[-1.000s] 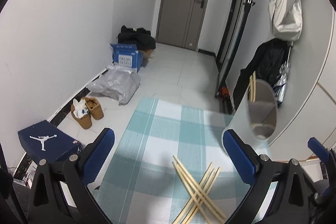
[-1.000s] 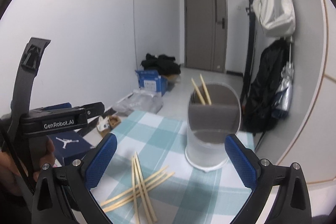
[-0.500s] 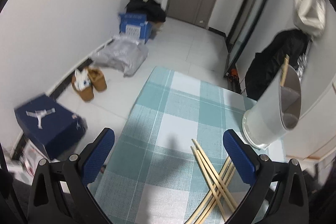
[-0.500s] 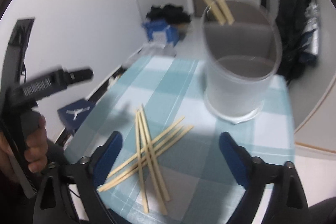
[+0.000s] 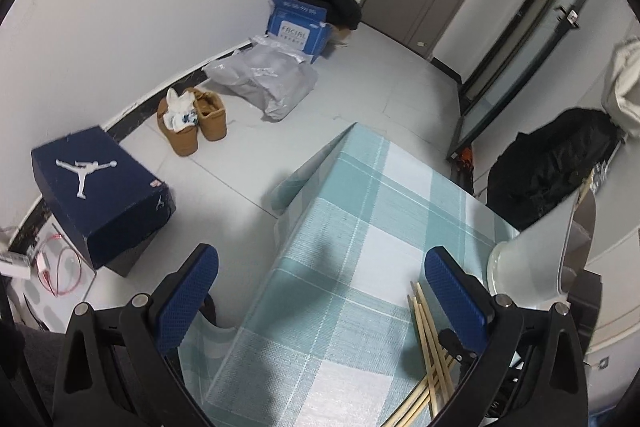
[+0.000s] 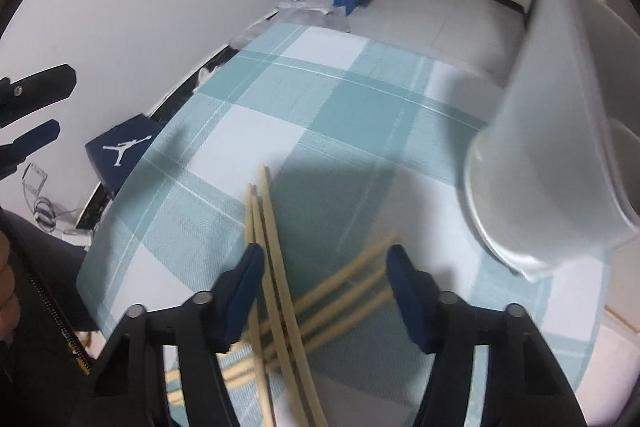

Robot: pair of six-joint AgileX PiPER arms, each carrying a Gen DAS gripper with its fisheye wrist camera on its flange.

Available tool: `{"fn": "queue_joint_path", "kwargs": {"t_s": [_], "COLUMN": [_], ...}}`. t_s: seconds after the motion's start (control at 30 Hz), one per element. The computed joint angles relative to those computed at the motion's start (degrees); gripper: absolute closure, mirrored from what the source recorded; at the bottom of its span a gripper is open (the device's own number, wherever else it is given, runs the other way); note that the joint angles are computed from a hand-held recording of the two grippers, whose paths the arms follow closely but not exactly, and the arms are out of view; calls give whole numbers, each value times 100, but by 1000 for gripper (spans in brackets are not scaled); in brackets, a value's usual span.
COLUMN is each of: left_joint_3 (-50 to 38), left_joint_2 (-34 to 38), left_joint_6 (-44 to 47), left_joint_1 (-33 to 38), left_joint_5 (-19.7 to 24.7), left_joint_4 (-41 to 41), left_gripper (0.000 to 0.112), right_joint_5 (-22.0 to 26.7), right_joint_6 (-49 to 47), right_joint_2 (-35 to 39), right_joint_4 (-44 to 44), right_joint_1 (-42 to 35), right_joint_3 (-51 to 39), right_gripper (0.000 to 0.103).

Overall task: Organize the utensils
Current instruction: 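Close the right gripper on one wooden chopstick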

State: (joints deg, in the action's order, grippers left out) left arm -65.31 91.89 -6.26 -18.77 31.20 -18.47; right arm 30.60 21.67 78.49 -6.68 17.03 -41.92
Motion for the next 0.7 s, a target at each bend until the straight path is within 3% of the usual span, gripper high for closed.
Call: {"fn": "queue_joint_path", "kwargs": {"t_s": [0.13,0.43,0.63,0.7], "left_joint_3": [-31,-119,-37,15], "left_joint_2": [44,162,119,119], "left_joint_6": [104,229,-295,-366], "left_joint_1": [144,268,246,250], "left_joint_5": [60,171,48,15], "left_joint_4": [-216,-406,124,156], "left_gripper": [11,11,11,11], "right_joint_5": [188,313,70,69], "right_joint_6": [-456,-800,-1816,-2200], "right_joint_2": [380,921,1145,1082], "right_joint_4": [144,-215,551,996], "right_joint_1": [35,327,54,-130], "right_joint_3": [-300,-781,-972,-929], "right_gripper": [64,80,97,98]}}
